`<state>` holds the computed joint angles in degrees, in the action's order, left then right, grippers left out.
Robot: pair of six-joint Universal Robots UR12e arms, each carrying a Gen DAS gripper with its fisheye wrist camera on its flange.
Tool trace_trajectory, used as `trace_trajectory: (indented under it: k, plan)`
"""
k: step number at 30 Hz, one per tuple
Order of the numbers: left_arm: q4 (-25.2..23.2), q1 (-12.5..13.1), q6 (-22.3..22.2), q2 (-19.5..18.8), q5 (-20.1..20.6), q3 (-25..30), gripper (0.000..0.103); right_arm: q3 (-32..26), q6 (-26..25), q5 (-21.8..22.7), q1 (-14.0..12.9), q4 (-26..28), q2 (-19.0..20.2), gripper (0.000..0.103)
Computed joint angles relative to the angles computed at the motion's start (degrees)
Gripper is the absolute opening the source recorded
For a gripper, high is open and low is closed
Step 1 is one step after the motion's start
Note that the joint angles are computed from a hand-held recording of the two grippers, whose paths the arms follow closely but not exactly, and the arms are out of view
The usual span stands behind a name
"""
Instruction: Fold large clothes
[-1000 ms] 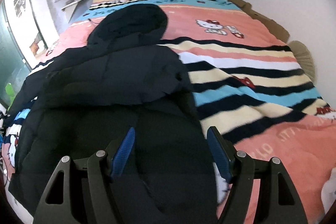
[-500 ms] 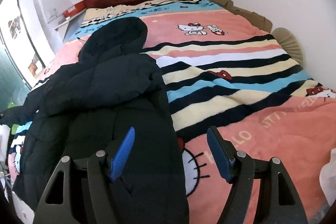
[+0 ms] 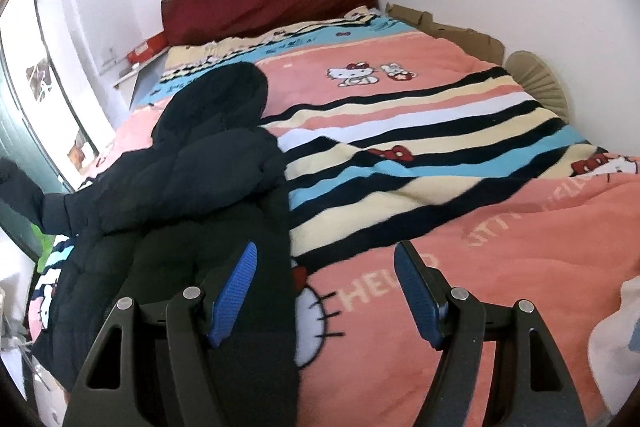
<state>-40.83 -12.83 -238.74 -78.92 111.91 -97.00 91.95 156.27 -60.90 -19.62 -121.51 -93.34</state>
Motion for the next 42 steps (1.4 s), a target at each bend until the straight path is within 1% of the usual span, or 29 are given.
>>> trace_trajectory:
  k: [5, 8, 11, 14, 17, 18, 20, 22, 23, 26, 28, 31, 32, 33, 34, 35, 36, 40, 42]
  plan:
    - [-1.93, -5.36, 3.76, -8.14, -0.06, 9.17, 0.007, 0.06, 0.16, 1.91, -2.45, 0.03, 0.5, 0.07]
    - [-3.38, -7.53, 5.9, -12.59, -1.36, 13.77, 0.007, 0.31, 0.8, 2.57, -3.74, -0.03, 0.75, 0.07]
    - [-5.51, -9.7, 8.06, -17.55, -3.66, 18.37, 0.007, 0.48, 1.14, 2.69, -4.78, 0.0, 1.02, 0.07]
    - [-7.68, -11.37, 8.68, -21.81, -5.84, 22.15, 0.007, 0.49, 1.03, 2.55, -5.52, 0.22, 1.38, 0.07]
    - [-11.93, -13.06, 9.56, -26.83, -6.82, 26.79, 0.007, 0.41, 0.97, 2.12, -5.87, 0.36, 1.79, 0.07]
    - [-12.84, -13.46, 9.66, -27.99, -6.98, 27.5, 0.007, 0.38, 0.99, 1.97, -5.95, 0.38, 1.95, 0.07]
    - [-13.67, -13.72, 8.69, -29.61, -8.58, 27.93, 0.007, 0.37, 1.06, 1.74, -6.04, 0.58, 2.2, 0.07]
    - [-13.89, -13.56, 8.28, -30.37, -9.66, 27.06, 0.007, 0.43, 0.91, 1.28, -6.01, 0.86, 2.42, 0.07]
    - [-15.0, -13.76, 8.02, -31.14, -9.73, 27.32, 0.007, 0.46, 0.81, 0.9, -5.87, 1.04, 2.55, 0.07]
    - [-15.33, -13.64, 7.5, -31.73, -11.07, 25.89, 0.008, 0.59, 0.34, -0.17, -5.49, 1.64, 2.88, 0.07]
    - [-13.82, -13.36, 7.93, -31.02, -11.79, 23.73, 0.01, 0.64, 0.06, -0.84, -5.21, 1.97, 3.06, 0.07]
    - [-9.97, -12.8, 9.5, -29.98, -14.3, 21.11, 0.017, 0.59, -0.39, -1.76, -4.7, 2.6, 3.2, 0.07]
    - [-9.09, -12.71, 9.96, -29.65, -14.8, 20.75, 0.022, 0.55, -0.6, -2.14, -4.44, 2.68, 3.21, 0.07]
    - [-8.23, -12.58, 10.42, -29.2, -15.25, 20.22, 0.031, 0.5, -0.7, -2.46, -4.18, 2.67, 3.21, 0.07]
    - [-7.63, -12.55, 10.93, -28.98, -15.7, 20.3, 0.039, 0.46, -0.7, -2.62, -3.98, 2.65, 3.2, 0.071]
    - [-6.66, -12.61, 11.52, -28.72, -16.06, 19.99, 0.054, 0.42, -0.67, -2.68, -3.76, 2.6, 3.15, 0.071]
    - [-6.41, -12.75, 12.15, -28.48, -15.83, 19.97, 0.06, 0.4, -0.63, -2.78, -3.51, 2.51, 3.07, 0.071]
    - [-7.26, -13.1, 15.67, -28.35, -17.0, 20.95, 0.061, 0.14, -0.87, -3.26, -2.34, 2.53, 2.79, 0.072]
    - [-6.63, -13.3, 17.08, -28.26, -17.74, 21.01, 0.061, 0.17, -1.22, -3.4, -1.6, 2.49, 2.38, 0.072]
